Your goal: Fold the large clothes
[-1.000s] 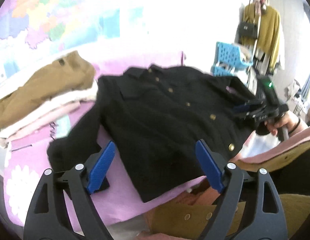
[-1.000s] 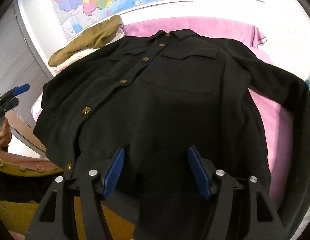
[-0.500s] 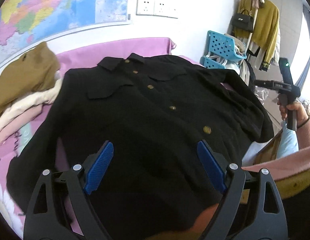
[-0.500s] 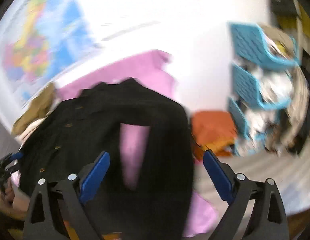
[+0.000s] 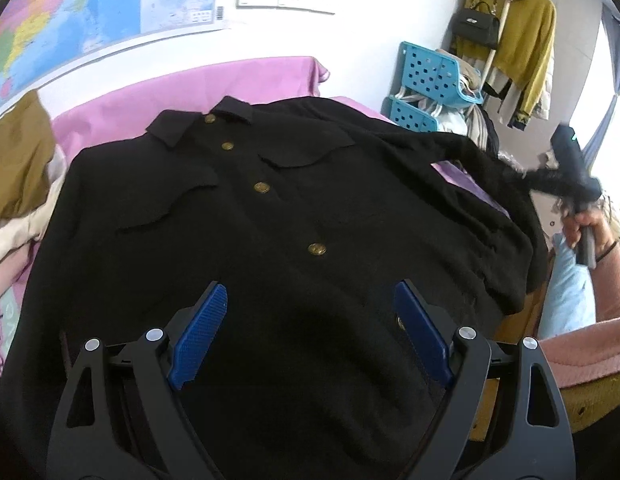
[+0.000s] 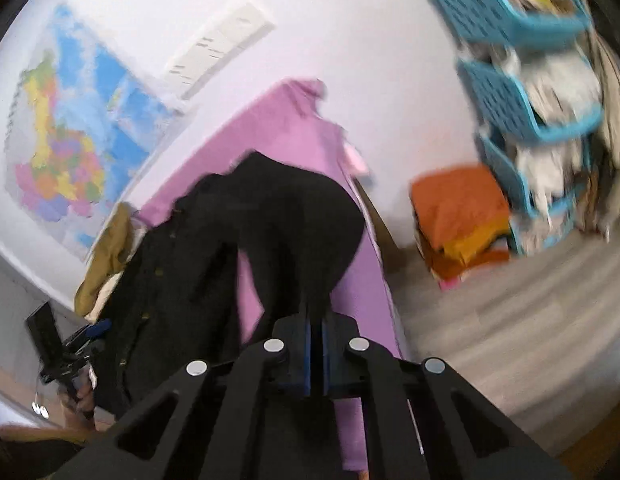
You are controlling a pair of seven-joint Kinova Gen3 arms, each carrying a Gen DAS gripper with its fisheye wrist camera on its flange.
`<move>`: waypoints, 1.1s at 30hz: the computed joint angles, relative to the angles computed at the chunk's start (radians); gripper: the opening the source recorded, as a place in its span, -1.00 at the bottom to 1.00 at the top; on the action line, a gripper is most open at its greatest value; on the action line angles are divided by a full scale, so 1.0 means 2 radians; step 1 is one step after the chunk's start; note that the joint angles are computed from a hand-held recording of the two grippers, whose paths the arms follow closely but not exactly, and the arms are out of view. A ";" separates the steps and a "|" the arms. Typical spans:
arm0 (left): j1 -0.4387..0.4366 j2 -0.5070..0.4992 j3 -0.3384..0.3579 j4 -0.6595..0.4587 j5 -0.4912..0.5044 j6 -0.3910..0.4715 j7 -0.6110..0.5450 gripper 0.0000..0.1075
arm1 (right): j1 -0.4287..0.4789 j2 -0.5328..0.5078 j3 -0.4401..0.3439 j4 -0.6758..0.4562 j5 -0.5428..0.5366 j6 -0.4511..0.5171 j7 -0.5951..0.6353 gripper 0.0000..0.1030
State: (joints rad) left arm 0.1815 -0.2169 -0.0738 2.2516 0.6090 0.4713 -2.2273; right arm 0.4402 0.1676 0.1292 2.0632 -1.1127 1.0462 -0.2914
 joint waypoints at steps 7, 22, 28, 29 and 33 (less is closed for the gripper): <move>0.000 0.019 -0.016 -0.021 0.058 0.022 -0.072 0.58 | -0.060 -0.071 -0.015 -0.097 0.049 0.033 -0.076 -0.92; -0.083 0.002 -0.050 -0.010 0.158 0.086 -0.199 0.62 | -0.336 0.087 -0.143 -0.337 0.289 0.021 -0.310 0.17; -0.112 0.012 -0.052 -0.008 0.159 0.097 -0.197 0.62 | -0.307 0.094 -0.161 -0.308 0.264 -0.016 -0.312 0.31; -0.114 0.013 -0.047 -0.009 0.156 0.094 -0.193 0.62 | -0.300 0.079 -0.158 -0.288 0.265 -0.032 -0.305 0.36; -0.114 0.019 -0.024 -0.016 0.133 0.066 -0.162 0.62 | -0.266 0.025 -0.146 -0.206 0.255 -0.083 -0.251 0.71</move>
State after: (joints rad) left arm -0.0460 -0.1797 -0.1217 2.2190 0.8754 0.6032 -2.5517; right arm -0.0920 0.2183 -0.1621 1.6509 -0.6033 0.8795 -0.7933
